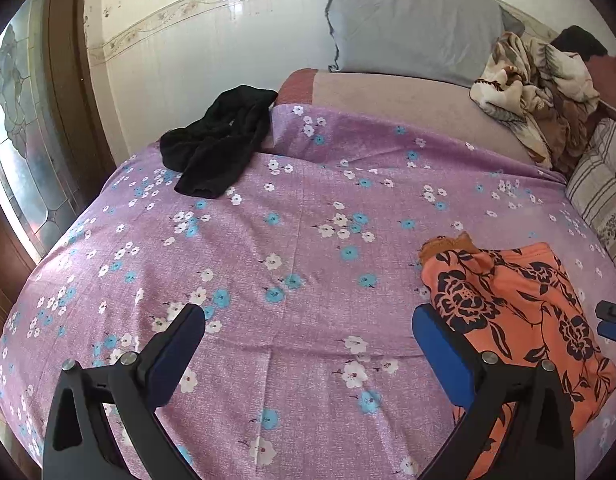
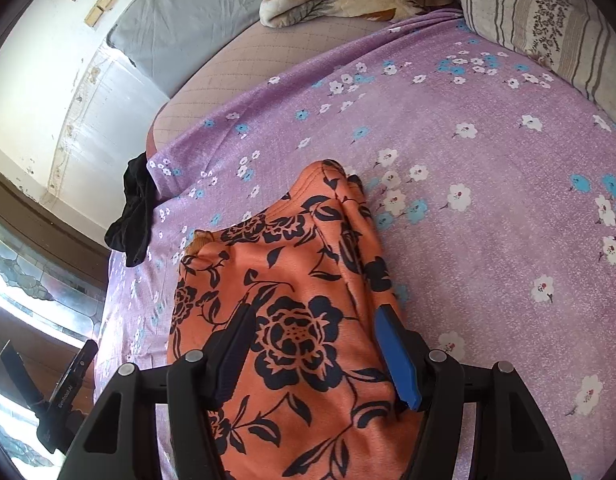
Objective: Fold small clothes
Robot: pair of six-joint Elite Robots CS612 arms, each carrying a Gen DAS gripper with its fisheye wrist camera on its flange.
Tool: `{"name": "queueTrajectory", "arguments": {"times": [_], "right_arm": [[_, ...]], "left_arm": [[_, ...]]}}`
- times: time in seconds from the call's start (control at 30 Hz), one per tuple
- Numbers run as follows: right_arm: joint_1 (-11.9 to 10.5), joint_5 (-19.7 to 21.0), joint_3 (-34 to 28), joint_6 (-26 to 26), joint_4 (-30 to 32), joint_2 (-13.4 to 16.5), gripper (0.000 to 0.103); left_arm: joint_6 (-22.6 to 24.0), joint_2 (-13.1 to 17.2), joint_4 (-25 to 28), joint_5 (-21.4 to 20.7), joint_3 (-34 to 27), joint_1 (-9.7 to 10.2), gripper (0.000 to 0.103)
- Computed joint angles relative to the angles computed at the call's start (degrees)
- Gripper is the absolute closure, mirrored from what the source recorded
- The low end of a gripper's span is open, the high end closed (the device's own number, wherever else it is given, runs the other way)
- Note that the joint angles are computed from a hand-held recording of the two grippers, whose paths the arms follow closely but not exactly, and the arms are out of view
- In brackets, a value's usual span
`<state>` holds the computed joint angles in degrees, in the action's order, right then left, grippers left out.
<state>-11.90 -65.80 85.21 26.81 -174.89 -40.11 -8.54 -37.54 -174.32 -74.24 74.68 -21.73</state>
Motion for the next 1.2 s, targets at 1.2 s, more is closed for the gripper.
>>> {"name": "queueTrajectory", "arguments": {"times": [1.2], "right_arm": [[-3.0, 12.7, -4.2, 1.2, 5.7, 4.8, 0.037]], "left_arm": [[9.0, 5.3, 20.9, -37.1, -9.1, 1.23, 0.000]]}}
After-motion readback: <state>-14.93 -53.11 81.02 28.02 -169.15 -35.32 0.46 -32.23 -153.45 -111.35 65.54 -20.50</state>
